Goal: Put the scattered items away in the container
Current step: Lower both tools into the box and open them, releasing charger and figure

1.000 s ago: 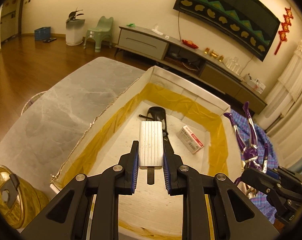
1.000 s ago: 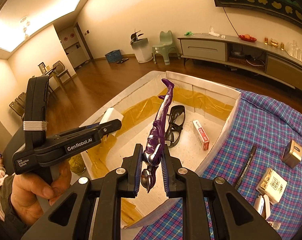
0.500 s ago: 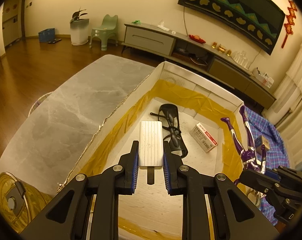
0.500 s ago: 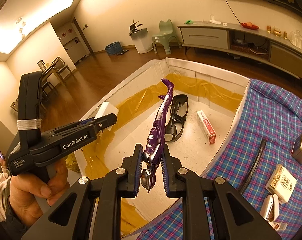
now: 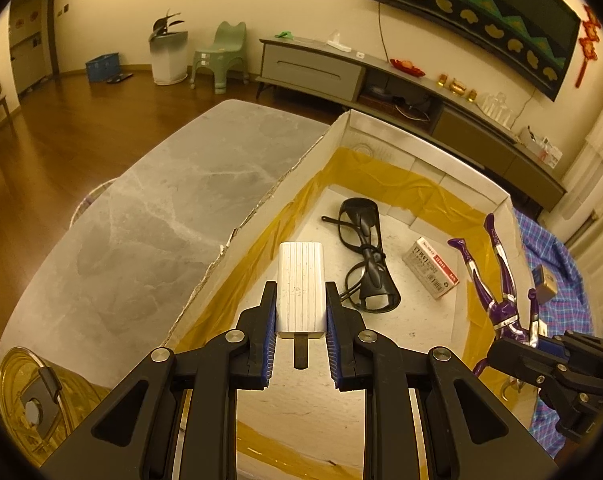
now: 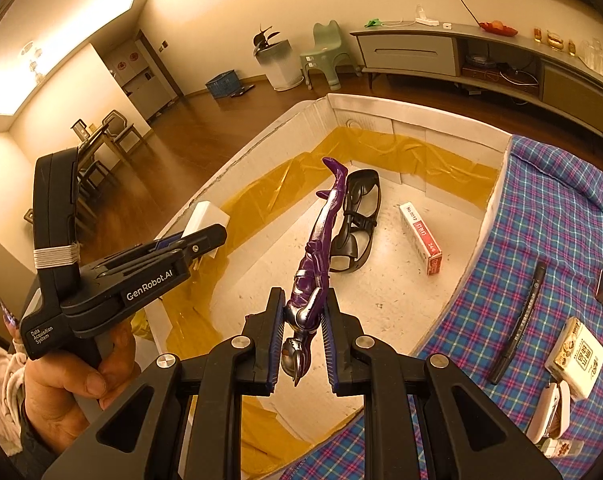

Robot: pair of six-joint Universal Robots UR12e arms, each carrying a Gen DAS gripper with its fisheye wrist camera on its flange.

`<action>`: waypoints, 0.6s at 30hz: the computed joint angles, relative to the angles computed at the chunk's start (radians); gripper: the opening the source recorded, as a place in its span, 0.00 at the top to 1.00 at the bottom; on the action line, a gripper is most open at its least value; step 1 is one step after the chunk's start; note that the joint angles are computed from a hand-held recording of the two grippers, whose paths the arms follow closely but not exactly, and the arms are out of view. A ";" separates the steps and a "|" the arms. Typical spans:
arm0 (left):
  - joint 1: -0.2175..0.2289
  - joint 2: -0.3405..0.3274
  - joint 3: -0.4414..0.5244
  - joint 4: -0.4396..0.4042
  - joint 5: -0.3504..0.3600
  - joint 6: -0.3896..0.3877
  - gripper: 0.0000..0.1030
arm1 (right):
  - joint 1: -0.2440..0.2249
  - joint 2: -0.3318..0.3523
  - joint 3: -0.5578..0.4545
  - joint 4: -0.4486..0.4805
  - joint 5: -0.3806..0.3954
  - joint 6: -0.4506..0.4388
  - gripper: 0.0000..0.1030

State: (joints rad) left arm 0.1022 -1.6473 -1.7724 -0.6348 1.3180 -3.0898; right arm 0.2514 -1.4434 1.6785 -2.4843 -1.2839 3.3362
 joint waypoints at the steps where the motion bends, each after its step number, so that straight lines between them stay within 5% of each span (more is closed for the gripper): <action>1: 0.000 -0.001 0.001 -0.003 -0.002 0.002 0.79 | 0.001 0.001 -0.002 0.005 -0.003 -0.002 0.81; 18: -0.003 -0.014 0.012 -0.039 0.012 0.009 0.79 | 0.006 0.026 -0.032 0.067 -0.062 -0.002 0.81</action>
